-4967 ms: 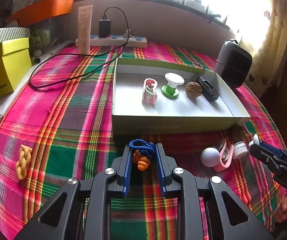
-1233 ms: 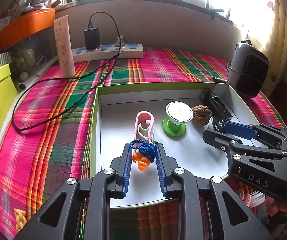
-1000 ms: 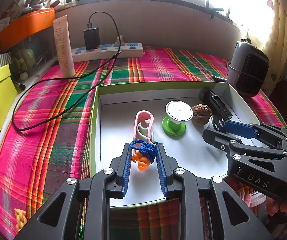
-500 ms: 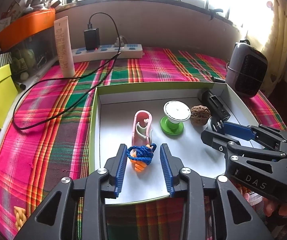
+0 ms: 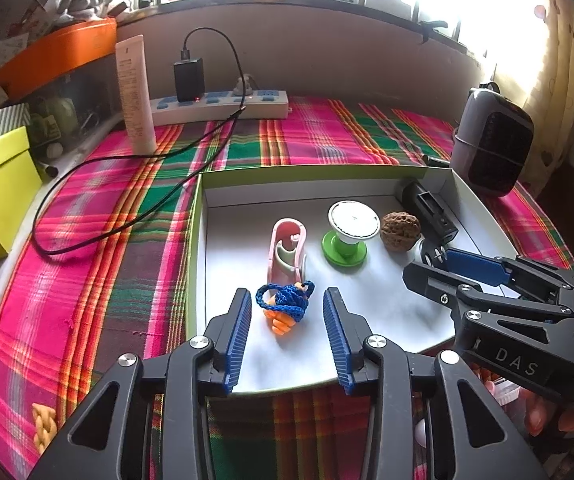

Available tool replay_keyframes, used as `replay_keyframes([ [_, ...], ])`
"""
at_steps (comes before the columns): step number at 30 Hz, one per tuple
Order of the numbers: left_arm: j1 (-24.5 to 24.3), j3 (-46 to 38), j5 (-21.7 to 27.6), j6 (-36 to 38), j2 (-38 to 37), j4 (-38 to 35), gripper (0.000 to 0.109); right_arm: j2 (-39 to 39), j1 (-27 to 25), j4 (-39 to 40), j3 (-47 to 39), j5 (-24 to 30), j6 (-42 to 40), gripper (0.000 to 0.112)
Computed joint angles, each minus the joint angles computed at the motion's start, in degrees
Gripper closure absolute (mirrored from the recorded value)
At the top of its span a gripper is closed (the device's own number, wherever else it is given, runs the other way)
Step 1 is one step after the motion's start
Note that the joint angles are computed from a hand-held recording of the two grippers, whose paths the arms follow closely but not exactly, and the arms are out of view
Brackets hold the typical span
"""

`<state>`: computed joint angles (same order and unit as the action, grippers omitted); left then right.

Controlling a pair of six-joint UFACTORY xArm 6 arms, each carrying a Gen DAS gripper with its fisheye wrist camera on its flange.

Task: Organize objects
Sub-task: 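Open the left tool releasing the earplugs while the right tool releases the remote in the tray, then withdraw both tools from the tray toward the white ball and white jar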

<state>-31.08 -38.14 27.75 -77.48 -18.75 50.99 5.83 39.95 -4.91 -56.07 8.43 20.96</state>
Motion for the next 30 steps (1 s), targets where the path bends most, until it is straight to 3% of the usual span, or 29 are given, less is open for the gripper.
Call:
replay_keyframes([
  [18, -1.72, 1.12, 2.32, -1.46, -2.65, 0.06, 0.07, -3.37, 0.04, -1.46, 3.7, -2.94, 2.99, 0.065],
  [30, -6.17, 3.22, 5.96, -3.94, -7.72, 1.29, 0.07, -9.68, 0.08, -14.48, 8.95, -4.23, 15.62, 0.065],
])
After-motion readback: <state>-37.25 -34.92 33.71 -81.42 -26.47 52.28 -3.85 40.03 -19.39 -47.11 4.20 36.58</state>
